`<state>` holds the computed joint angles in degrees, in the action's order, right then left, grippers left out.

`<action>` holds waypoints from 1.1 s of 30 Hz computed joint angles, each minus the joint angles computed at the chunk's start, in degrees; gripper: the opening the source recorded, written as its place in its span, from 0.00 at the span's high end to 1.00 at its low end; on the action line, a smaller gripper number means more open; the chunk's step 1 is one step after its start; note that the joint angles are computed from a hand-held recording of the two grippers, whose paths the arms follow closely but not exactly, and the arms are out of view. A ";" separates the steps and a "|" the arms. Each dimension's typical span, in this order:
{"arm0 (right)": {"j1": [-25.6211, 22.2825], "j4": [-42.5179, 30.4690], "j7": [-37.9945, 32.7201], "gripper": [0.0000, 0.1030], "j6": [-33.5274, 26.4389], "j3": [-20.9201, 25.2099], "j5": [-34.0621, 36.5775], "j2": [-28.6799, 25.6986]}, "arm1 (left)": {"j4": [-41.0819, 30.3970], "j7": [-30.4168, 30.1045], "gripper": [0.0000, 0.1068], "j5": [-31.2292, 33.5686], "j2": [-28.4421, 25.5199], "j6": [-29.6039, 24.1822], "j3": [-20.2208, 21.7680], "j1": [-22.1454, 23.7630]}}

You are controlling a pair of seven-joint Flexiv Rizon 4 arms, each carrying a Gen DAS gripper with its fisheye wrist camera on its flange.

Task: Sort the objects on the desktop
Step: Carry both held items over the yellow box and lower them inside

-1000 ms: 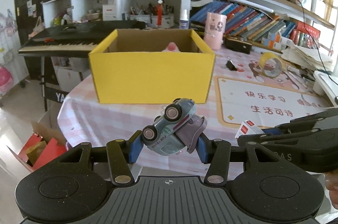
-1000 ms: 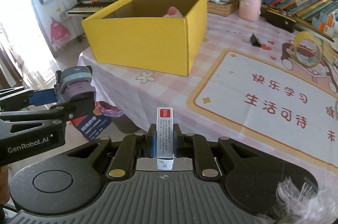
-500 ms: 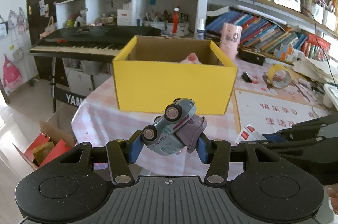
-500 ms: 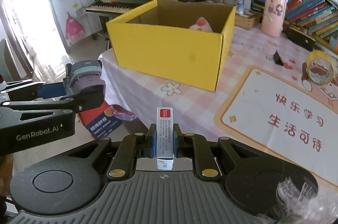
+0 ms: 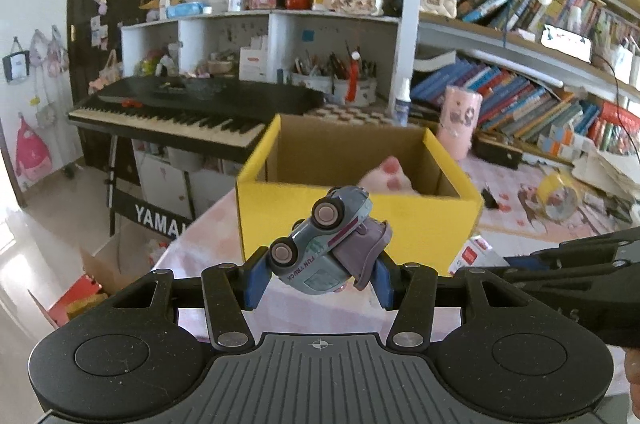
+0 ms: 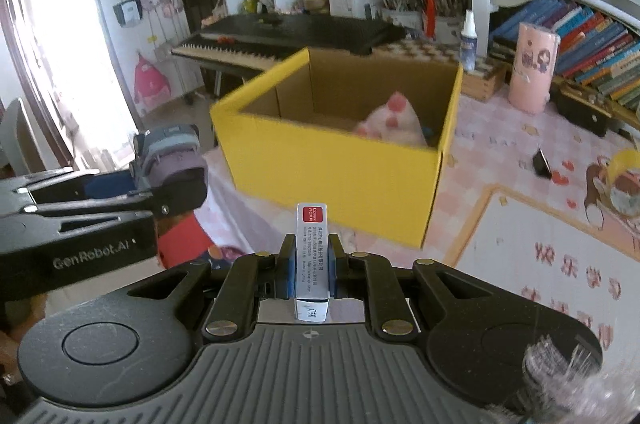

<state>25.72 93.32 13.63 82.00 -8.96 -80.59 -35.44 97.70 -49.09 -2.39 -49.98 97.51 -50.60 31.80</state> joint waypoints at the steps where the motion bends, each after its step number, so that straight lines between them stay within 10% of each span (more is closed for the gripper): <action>1: -0.27 -0.89 0.46 0.87 0.67 -0.41 -0.50 -0.34 | -1.18 -0.14 0.53 -0.33 -0.29 0.05 0.48 -0.87; 17: -3.88 -14.13 -11.74 0.87 7.89 -3.72 9.67 -8.59 | -20.29 2.51 0.53 -7.72 -4.83 -4.04 10.94 -16.56; 33: -14.08 -25.22 -54.57 0.87 -2.42 17.38 32.20 -18.46 | -37.52 0.75 0.53 -16.72 -9.60 -15.00 33.52 -33.98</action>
